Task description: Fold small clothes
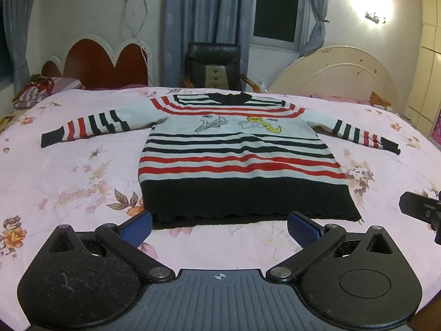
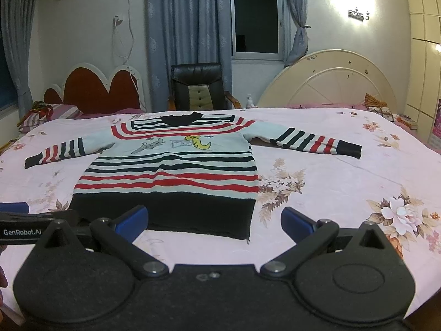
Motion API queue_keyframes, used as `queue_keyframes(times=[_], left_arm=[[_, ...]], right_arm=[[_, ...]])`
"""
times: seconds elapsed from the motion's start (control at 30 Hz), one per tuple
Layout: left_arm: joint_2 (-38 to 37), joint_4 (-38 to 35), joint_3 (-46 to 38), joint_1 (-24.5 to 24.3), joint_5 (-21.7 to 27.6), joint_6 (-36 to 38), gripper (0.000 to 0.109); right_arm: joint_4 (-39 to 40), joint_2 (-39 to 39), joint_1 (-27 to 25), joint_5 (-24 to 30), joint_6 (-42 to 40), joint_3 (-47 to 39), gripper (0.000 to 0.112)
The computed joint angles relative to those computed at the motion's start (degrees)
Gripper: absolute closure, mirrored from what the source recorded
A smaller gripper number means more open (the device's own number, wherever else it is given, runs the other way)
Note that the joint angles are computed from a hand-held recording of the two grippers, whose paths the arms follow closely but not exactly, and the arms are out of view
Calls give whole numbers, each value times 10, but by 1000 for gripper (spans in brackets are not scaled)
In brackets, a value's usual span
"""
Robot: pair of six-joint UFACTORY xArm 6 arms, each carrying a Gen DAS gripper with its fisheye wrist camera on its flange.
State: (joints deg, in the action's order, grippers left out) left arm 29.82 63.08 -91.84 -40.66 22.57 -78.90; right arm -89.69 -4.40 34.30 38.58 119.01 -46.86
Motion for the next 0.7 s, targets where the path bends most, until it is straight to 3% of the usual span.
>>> queue_keyframes(times=[0.7], left_arm=[[-2, 1, 5, 0, 1, -1, 6]], right_arm=[[-2, 2, 1, 2, 1, -1, 10]])
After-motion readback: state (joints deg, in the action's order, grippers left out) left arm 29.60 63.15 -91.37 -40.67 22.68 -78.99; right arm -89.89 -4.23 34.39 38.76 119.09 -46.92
